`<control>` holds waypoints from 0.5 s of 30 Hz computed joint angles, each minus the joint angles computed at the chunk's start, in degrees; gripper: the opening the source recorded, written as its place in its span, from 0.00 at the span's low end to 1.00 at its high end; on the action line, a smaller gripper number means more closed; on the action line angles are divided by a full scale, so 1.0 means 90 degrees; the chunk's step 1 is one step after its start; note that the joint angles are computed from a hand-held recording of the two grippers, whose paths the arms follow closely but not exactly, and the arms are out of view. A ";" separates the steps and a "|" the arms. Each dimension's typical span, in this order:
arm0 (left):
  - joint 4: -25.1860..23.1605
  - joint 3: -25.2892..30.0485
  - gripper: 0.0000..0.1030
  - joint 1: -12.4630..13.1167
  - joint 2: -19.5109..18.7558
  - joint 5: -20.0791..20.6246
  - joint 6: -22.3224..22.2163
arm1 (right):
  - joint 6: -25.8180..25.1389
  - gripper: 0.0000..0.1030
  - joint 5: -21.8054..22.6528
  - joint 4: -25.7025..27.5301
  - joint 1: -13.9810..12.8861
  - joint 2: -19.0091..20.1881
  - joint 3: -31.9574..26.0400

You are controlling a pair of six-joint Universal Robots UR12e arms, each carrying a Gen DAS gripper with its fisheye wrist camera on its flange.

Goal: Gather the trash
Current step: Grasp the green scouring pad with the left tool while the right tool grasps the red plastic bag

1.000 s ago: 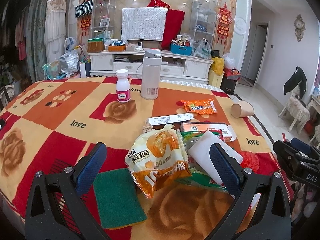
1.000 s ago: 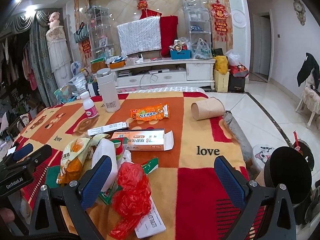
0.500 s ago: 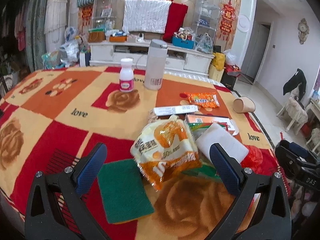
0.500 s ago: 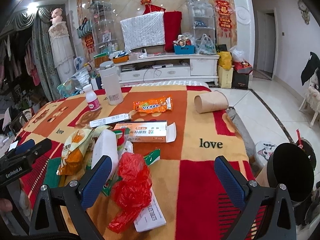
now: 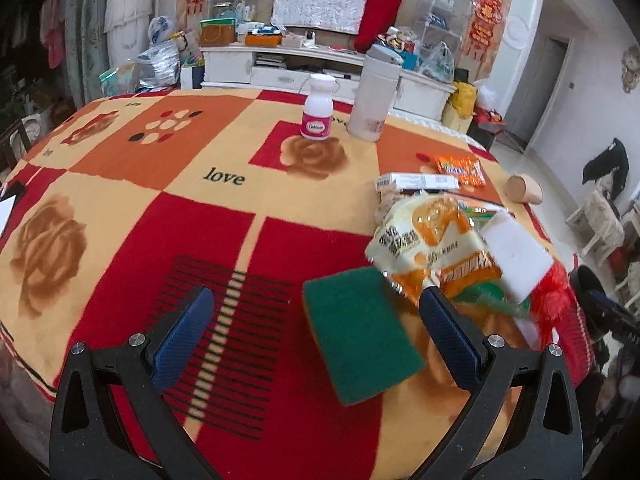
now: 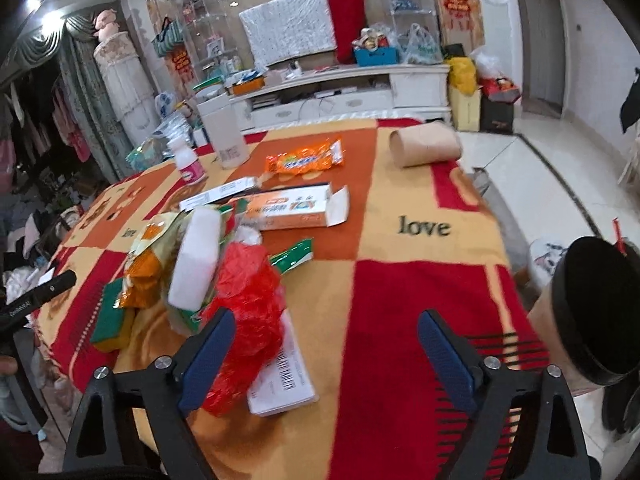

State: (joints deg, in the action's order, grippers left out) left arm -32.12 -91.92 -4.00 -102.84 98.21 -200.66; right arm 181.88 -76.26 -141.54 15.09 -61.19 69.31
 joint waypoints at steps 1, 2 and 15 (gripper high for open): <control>-0.0033 -0.0022 0.99 0.0006 0.0017 -0.0069 0.0049 | -0.0059 0.87 0.0062 0.0007 0.0012 0.0002 -0.0006; -0.0073 -0.0032 0.99 0.0005 0.0025 -0.0135 0.0092 | -0.0122 0.87 0.0131 0.0009 0.0025 0.0003 -0.0009; -0.0670 0.0388 0.99 -0.0143 -0.0410 -0.0231 -0.0033 | -0.0424 0.87 0.0424 0.0342 0.0127 0.0239 -0.0329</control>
State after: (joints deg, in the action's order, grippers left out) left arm -38.15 -88.42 -5.29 -106.53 96.14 -200.96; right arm 178.07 -72.44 -138.46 16.23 -59.04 66.35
